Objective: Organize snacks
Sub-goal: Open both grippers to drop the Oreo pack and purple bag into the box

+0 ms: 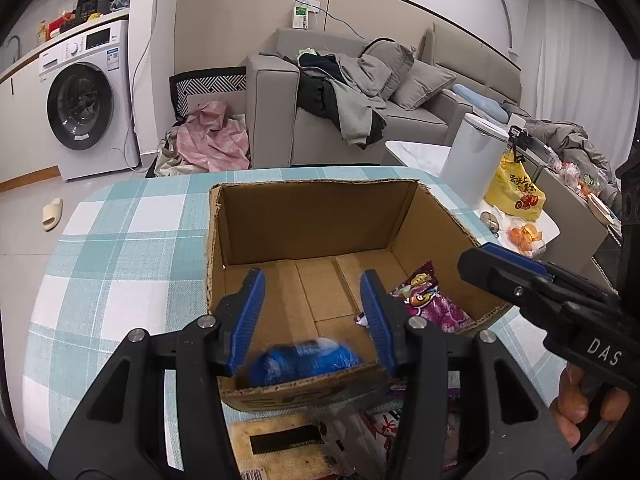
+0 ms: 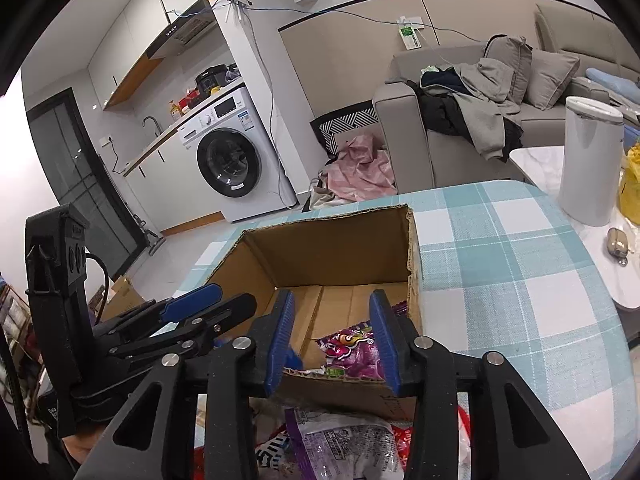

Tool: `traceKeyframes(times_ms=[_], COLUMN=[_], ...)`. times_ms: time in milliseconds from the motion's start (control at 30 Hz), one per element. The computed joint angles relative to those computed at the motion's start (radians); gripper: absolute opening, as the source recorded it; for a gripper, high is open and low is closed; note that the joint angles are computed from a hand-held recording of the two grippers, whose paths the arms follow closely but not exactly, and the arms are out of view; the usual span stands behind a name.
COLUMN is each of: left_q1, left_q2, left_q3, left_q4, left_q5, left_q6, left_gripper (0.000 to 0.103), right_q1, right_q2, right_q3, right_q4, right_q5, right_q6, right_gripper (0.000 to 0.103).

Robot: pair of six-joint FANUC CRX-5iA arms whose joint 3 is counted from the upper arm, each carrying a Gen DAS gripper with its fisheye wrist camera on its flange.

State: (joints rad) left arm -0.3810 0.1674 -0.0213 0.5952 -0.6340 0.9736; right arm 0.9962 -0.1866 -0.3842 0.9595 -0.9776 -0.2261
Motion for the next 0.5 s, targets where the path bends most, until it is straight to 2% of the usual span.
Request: traceKeyframes(times_ms=[100, 167, 233, 300, 367, 500], left_q1=[0.004, 0.006, 0.010, 0.016, 0.021, 0.029], left_q2=[-0.026, -0.052, -0.077, -0.099, -0.122, -0.179], left_q3=[-0.019, -0.046, -0.070, -0.078, -0.094, -0.147], left_q4=[-0.006, 0.006, 0.021, 0.003, -0.005, -0.001], left_q5=[0.009, 0.027, 0.035, 0.019, 0.018, 0.029], left_q6=[0.000, -0.013, -0.031, -0.019, -0.017, -0.030], left_gripper=[0.067, 0.082, 0.085, 0.090, 0.100, 0.102], right_q1=[0.019, 0.032, 0.043, 0.057, 0.074, 0.113], right_q2=[-0.012, -0.023, -0.041, -0.063, -0.075, -0.087], right_q3=[-0.003, -0.004, -0.017, -0.033, -0.042, -0.045], right_q4=[0.003, -0.009, -0.009, -0.007, -0.005, -0.010], right_q5=[-0.032, -0.050, -0.056, -0.060, -0.068, -0.113], right_q6=[0.004, 0.007, -0.004, -0.022, -0.034, -0.031], right_gripper=[0.052, 0.064, 0.087, 0.098, 0.102, 0.103])
